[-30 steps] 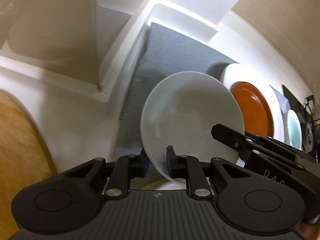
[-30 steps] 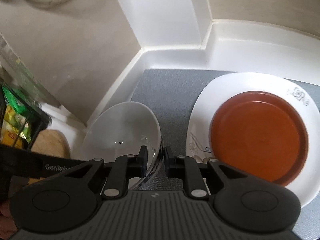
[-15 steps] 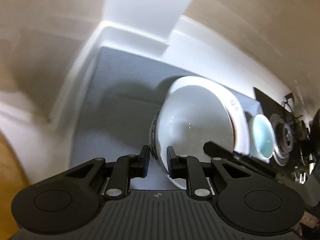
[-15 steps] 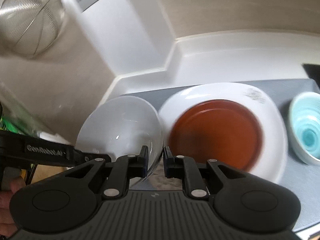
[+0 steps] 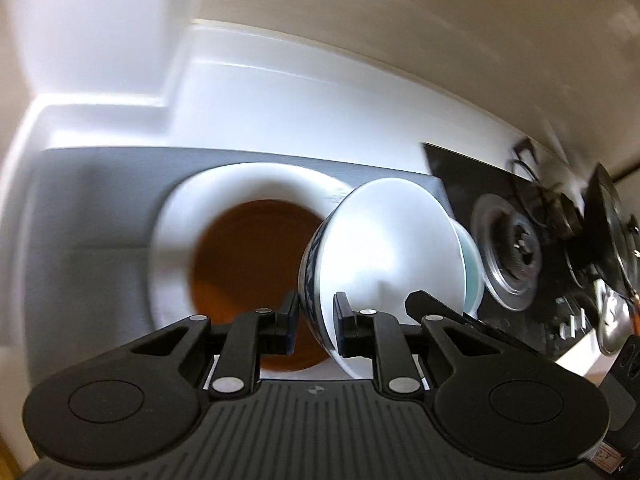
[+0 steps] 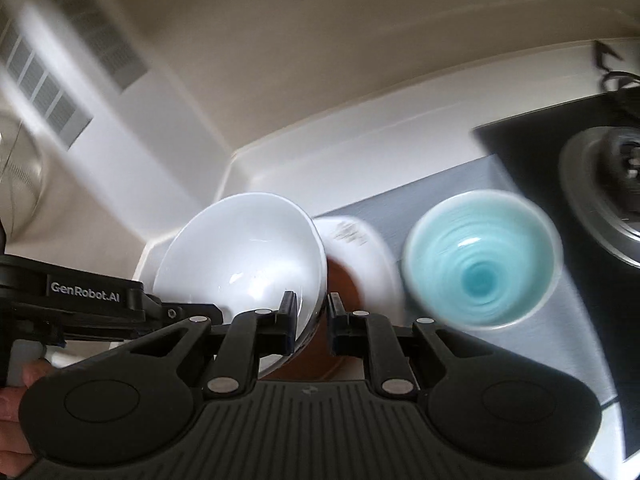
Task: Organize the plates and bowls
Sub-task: 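Carry the white bowl over the teal bowl and lower it inside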
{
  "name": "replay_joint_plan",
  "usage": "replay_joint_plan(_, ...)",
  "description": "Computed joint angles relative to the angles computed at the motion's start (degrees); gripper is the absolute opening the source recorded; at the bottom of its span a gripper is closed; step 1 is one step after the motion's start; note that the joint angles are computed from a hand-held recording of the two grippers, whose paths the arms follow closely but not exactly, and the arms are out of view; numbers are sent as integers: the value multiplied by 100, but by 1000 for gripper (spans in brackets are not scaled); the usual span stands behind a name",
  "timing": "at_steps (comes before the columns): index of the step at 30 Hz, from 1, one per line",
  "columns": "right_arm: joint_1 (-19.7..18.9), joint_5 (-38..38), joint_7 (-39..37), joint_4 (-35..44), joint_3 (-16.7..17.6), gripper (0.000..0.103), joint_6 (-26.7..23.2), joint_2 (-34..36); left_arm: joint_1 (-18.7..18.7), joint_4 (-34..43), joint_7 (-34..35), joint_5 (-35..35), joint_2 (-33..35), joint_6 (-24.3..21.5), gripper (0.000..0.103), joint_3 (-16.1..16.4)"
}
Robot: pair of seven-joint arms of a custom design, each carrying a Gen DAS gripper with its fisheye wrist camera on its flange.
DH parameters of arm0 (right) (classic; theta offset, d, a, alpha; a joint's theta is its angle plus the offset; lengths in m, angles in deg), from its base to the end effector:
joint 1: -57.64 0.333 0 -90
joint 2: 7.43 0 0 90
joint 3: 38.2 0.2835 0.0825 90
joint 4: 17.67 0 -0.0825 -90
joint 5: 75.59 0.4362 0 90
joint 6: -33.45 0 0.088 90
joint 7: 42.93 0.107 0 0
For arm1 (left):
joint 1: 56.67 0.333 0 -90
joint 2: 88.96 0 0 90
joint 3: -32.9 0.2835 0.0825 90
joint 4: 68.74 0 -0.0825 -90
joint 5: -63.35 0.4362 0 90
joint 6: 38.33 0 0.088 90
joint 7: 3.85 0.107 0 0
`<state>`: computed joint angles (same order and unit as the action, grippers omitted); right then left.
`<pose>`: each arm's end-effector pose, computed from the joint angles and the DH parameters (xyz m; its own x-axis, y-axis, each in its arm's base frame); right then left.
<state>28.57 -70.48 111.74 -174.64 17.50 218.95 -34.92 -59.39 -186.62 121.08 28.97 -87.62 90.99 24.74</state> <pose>0.4420 0.1807 0.3330 -0.3858 -0.7892 -0.4778 -0.5263 0.6137 -0.5886 0.6038 -0.1314 0.3880 -0.4675 -0.8066 0.3618 -0.8705 0.3486 -0.3476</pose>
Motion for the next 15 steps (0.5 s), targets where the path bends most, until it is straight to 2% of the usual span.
replay_joint_plan(2, 230, 144, 108, -264, -225, 16, 8, -257, -56, 108, 21, -57, 77, -91, 19, -63)
replay_joint_plan(4, 255, 199, 96, -426, -351, 16, 38, -375, -118, 180, 51, -101, 121, -145, 19, -128)
replay_joint_plan(10, 518, 334, 421, -991, -550, 17, -235, -1099, -281, 625, -109, -19, 549, -431, 19, -319)
replay_joint_plan(12, 568, 258, 569, -1151, -641, 17, -234, -1201, -302, 830, -285, 20, 748, -554, 19, -386)
replay_joint_plan(15, 582, 201, 733, -1304, -723, 17, -151, -1221, -345, 895, -351, 108, 839, -488, 19, -495)
